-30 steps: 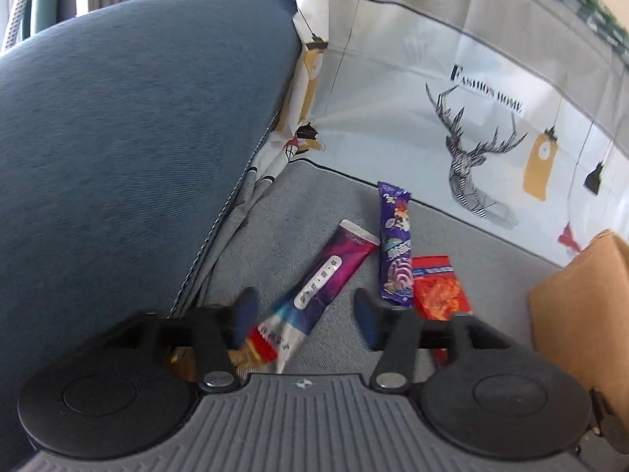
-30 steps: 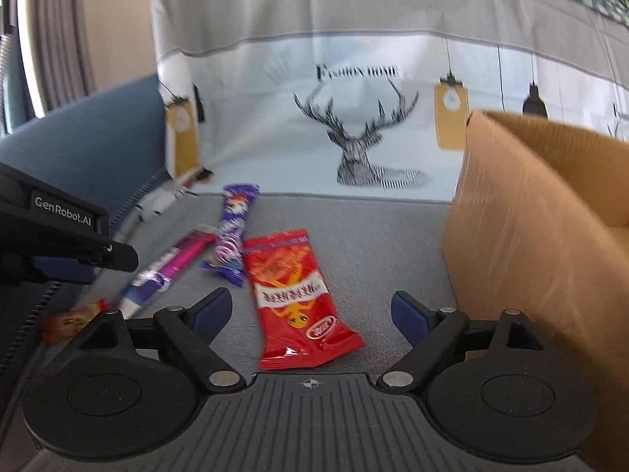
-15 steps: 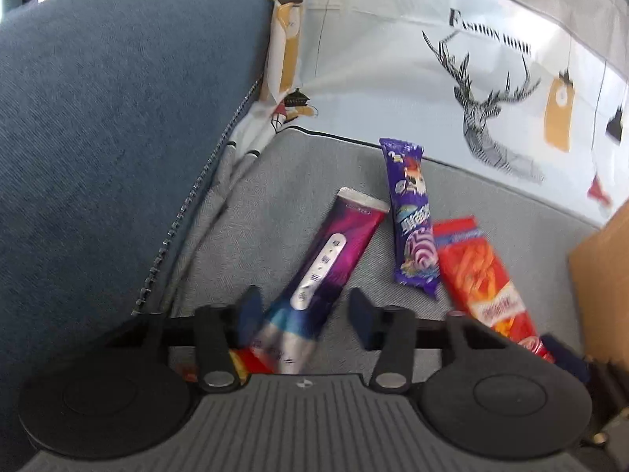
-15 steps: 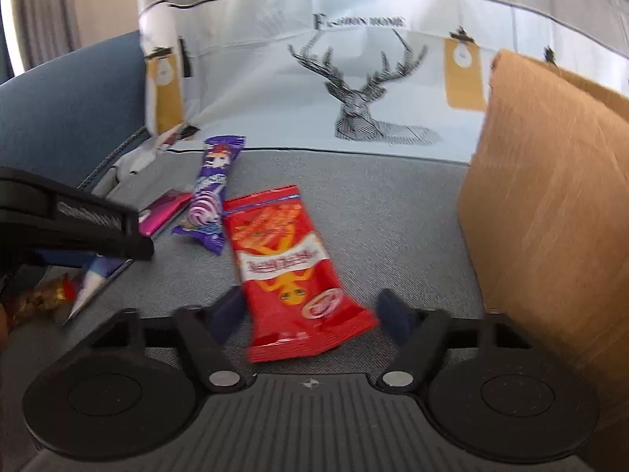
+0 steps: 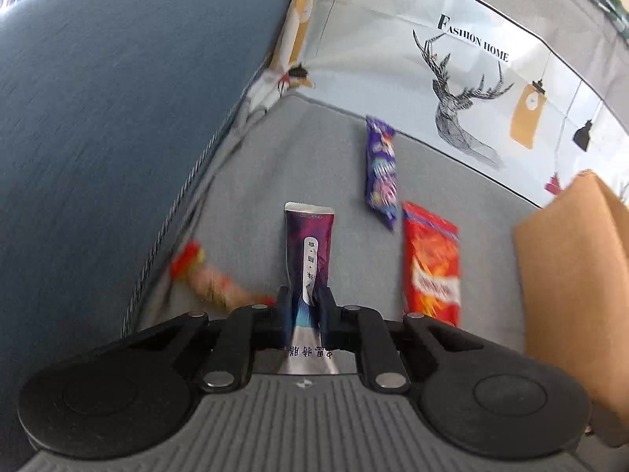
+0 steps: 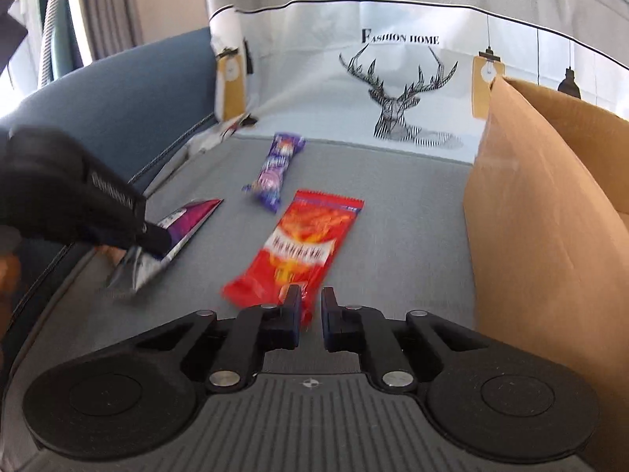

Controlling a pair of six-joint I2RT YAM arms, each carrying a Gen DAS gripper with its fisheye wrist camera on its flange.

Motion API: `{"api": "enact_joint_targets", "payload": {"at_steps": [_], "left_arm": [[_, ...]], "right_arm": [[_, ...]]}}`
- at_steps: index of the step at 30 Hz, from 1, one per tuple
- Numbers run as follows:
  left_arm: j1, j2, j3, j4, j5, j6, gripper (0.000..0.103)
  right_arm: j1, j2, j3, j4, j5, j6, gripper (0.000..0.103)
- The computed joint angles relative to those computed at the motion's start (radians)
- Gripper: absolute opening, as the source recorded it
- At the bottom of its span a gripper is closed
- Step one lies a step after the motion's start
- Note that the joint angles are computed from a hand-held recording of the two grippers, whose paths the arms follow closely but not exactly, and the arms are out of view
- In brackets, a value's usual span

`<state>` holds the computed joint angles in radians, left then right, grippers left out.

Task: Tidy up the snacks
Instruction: 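Reach the left tool toward the pink tube while the right tool grasps the red chips bag, then close the left tool on the pink tube while the right tool holds the chips bag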

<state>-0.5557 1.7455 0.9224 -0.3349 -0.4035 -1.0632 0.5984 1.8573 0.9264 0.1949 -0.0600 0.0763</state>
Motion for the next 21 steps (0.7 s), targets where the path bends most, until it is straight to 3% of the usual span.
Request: {"api": "enact_joint_targets", "payload": {"at_steps": [4, 9, 16, 18, 21], "left_arm": [[-0.040, -0.074, -0.054, -0.017, 0.067, -0.092, 0.014], [-0.039, -0.086, -0.071, -0.051, 0.135, -0.143, 0.015], [-0.015, -0.047, -0.049, -0.060, 0.170, -0.138, 0.032], [-0.016, -0.043, -0.047, -0.055, 0.171, -0.124, 0.036], [-0.012, -0.043, -0.051, -0.055, 0.171, -0.119, 0.037]], "right_arm": [[0.003, -0.089, -0.086, -0.011, -0.022, -0.023, 0.011], [-0.010, -0.142, -0.148, 0.052, -0.032, 0.011, 0.041], [-0.020, -0.052, -0.090, 0.130, -0.037, 0.067, 0.056], [-0.018, -0.008, -0.052, 0.141, -0.034, 0.077, 0.065], [-0.016, 0.060, 0.019, 0.128, -0.016, 0.096, 0.073]]}}
